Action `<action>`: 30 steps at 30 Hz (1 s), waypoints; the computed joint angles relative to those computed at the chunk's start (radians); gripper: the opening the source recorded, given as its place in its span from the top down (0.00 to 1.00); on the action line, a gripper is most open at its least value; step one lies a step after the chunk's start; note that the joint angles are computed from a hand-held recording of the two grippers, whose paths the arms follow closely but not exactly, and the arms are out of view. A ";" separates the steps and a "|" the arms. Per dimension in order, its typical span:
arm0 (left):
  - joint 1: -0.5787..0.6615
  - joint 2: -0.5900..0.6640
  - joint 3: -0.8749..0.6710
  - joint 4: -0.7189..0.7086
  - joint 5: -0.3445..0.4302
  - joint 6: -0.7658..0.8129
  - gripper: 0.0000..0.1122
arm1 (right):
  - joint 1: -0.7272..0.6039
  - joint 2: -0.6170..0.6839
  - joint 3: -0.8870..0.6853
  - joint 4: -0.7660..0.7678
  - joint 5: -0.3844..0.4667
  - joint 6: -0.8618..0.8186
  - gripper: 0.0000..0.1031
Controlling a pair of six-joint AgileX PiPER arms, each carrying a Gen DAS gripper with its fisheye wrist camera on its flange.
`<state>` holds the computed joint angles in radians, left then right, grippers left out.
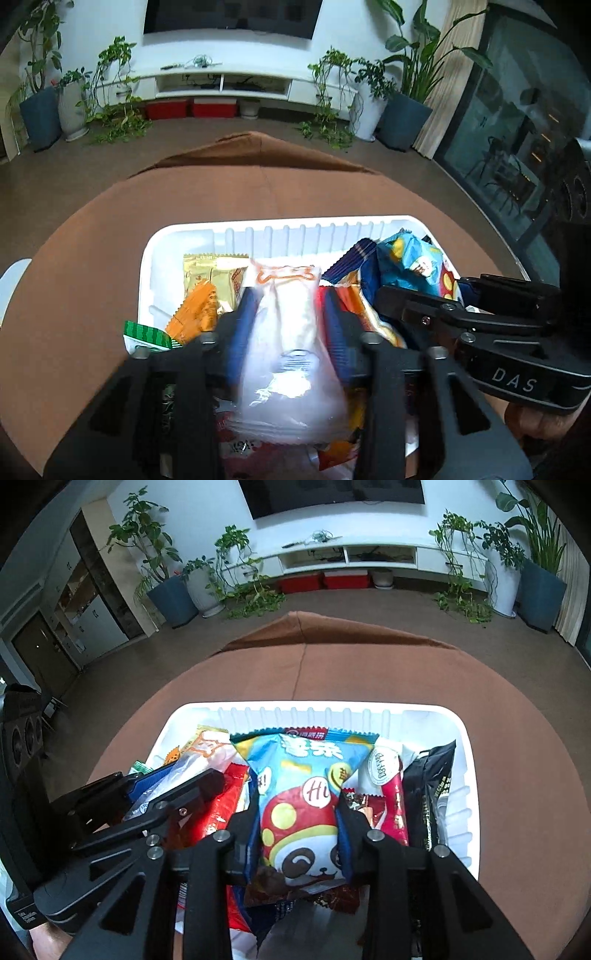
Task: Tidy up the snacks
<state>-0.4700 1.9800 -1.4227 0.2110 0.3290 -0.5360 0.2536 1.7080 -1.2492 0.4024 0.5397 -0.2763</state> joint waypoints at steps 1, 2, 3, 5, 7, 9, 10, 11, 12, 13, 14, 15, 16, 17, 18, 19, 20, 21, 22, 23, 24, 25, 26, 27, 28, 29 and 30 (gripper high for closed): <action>-0.002 -0.008 0.008 0.024 -0.003 -0.024 0.63 | 0.005 -0.007 0.004 -0.014 -0.004 0.010 0.64; 0.001 -0.010 0.011 0.008 -0.005 -0.010 0.63 | 0.007 -0.011 0.005 -0.020 -0.004 0.014 0.64; 0.005 -0.013 0.014 -0.011 -0.007 0.008 0.62 | 0.011 -0.015 0.007 -0.037 -0.006 0.025 0.64; 0.005 -0.033 0.037 0.012 -0.013 -0.016 0.59 | 0.018 -0.022 0.008 -0.064 -0.009 0.045 0.61; 0.003 -0.046 0.050 0.035 -0.017 -0.046 0.58 | 0.016 -0.029 0.009 -0.061 -0.007 0.046 0.58; 0.001 -0.059 0.063 0.067 -0.019 -0.077 0.57 | 0.018 -0.042 0.017 -0.087 -0.018 0.068 0.49; -0.003 -0.074 0.079 0.085 -0.022 -0.098 0.56 | 0.017 -0.049 0.022 -0.091 -0.021 0.070 0.47; -0.007 -0.085 0.090 0.109 -0.023 -0.123 0.53 | 0.015 -0.055 0.028 -0.086 -0.025 0.062 0.45; -0.011 -0.100 0.107 0.141 -0.027 -0.155 0.52 | 0.016 -0.069 0.039 -0.095 -0.031 0.066 0.42; -0.016 -0.115 0.125 0.187 -0.033 -0.199 0.49 | 0.017 -0.076 0.040 -0.112 -0.032 0.078 0.41; -0.027 -0.134 0.150 0.264 -0.037 -0.283 0.44 | 0.017 -0.089 0.048 -0.118 -0.034 0.080 0.39; -0.039 -0.151 0.173 0.357 -0.040 -0.383 0.41 | 0.014 -0.103 0.054 -0.115 -0.035 0.074 0.37; -0.050 -0.180 0.212 0.452 -0.050 -0.483 0.35 | 0.010 -0.127 0.067 -0.108 -0.040 0.068 0.36; -0.067 -0.221 0.255 0.546 -0.046 -0.583 0.28 | 0.005 -0.154 0.083 -0.094 -0.050 0.057 0.33; -0.082 -0.250 0.285 0.646 -0.042 -0.683 0.22 | -0.002 -0.179 0.099 -0.071 -0.061 0.039 0.27; -0.105 -0.283 0.308 0.746 -0.019 -0.781 0.12 | -0.010 -0.226 0.132 -0.034 -0.089 0.016 0.24; -0.139 -0.321 0.336 0.846 0.024 -0.876 0.09 | -0.013 -0.264 0.161 -0.010 -0.115 0.001 0.15; -0.172 -0.350 0.364 0.946 0.063 -0.971 0.09 | -0.011 -0.310 0.197 -0.003 -0.149 -0.001 0.08; -0.220 -0.385 0.393 1.042 0.125 -1.061 0.09 | 0.001 -0.379 0.251 -0.035 -0.207 0.033 0.06; -0.265 -0.416 0.414 1.098 0.185 -1.114 0.09 | 0.014 -0.426 0.284 -0.100 -0.246 0.102 0.02; -0.309 -0.440 0.425 1.115 0.248 -1.130 0.09 | 0.035 -0.480 0.325 -0.194 -0.289 0.201 0.00; -0.378 -0.472 0.433 1.127 0.348 -1.139 0.09 | 0.052 -0.558 0.381 -0.294 -0.345 0.301 0.00; -0.425 -0.488 0.432 1.126 0.418 -1.139 0.09 | 0.065 -0.604 0.412 -0.394 -0.372 0.401 0.00; -0.478 -0.507 0.436 1.136 0.490 -1.148 0.09 | 0.078 -0.658 0.444 -0.494 -0.391 0.499 0.00; -0.540 -0.530 0.443 1.152 0.569 -1.162 0.09 | 0.091 -0.720 0.479 -0.594 -0.400 0.591 0.00; -0.603 -0.548 0.450 1.168 0.648 -1.188 0.09 | 0.103 -0.765 0.498 -0.694 -0.398 0.680 0.00; -0.668 -0.565 0.455 1.178 0.729 -1.220 0.09 | 0.120 -0.801 0.505 -0.794 -0.378 0.770 0.00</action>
